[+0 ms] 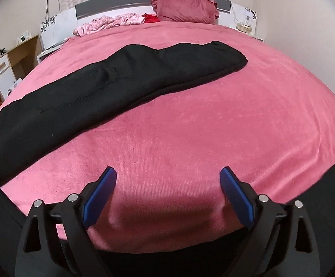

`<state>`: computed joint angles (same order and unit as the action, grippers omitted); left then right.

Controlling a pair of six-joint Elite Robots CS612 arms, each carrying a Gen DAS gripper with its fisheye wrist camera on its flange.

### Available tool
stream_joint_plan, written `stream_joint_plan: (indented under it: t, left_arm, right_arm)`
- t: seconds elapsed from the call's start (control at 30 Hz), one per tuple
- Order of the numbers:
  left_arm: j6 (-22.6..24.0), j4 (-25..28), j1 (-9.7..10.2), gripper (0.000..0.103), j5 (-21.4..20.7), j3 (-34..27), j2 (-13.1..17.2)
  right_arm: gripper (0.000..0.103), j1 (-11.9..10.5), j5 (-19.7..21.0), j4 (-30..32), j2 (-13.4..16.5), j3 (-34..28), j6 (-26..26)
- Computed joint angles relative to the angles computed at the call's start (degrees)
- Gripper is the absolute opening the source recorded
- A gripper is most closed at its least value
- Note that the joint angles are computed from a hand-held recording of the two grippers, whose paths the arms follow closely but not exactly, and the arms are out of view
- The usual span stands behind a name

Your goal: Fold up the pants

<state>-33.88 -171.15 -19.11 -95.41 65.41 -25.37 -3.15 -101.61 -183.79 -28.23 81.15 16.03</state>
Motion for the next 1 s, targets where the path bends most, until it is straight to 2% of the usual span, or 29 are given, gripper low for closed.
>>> stream_joint_plan:
  t: [0.13, 0.3, 0.43, 0.57, 0.67, 0.7, 0.73, 0.77, 0.87, 0.9, 1.0]
  left_arm:
    - [-2.0, 6.4, 1.23, 0.091, 1.9, -9.4, 4.0]
    - [-3.4, 12.4, 1.98, 0.091, 7.5, -19.7, 8.8]
    - [-3.3, 18.1, 2.38, 0.091, 8.4, -26.9, 12.4]
    - [0.3, 22.3, 2.72, 0.091, 7.0, -33.8, 16.0]
    - [1.3, 25.5, 2.81, 0.089, 6.4, -38.7, 18.7]
    - [1.9, 26.3, 2.76, 0.075, 6.4, -39.6, 19.2]
    - [2.7, 27.7, 2.55, 0.067, 7.5, -40.4, 19.5]
    - [3.3, 27.2, 2.19, 0.064, 9.6, -39.6, 19.2]
    - [5.9, 24.9, 1.74, 0.034, 11.2, -37.3, 18.2]
    - [7.2, 23.0, 1.83, 0.018, 9.8, -35.8, 17.5]
    - [10.3, 17.7, 1.42, 0.015, 10.7, -30.8, 14.9]
  right_arm:
    - [0.094, 0.4, 0.2, 1.2, 0.5, -1.5, 0.6]
    - [0.095, 0.5, 0.4, 0.8, 0.3, -1.1, 0.9]
    - [0.096, 0.4, 0.6, 0.8, 0.3, -1.2, 1.0]
    - [0.097, 0.4, 0.7, 0.8, 0.4, -1.3, 1.1]
    - [0.097, 0.4, 0.8, 0.8, 0.5, -1.4, 1.1]
    - [0.097, 0.4, 0.8, 0.8, 0.5, -1.4, 1.1]
    - [0.097, 0.4, 0.8, 0.8, 0.5, -1.5, 1.1]
    - [0.097, 0.4, 0.8, 0.8, 0.5, -1.4, 1.1]
    - [0.097, 0.4, 0.9, 0.8, 0.5, -1.4, 1.2]
    - [0.097, 0.4, 0.9, 0.8, 0.5, -1.5, 1.2]
    - [0.097, 0.4, 0.9, 0.9, 0.6, -1.6, 1.2]
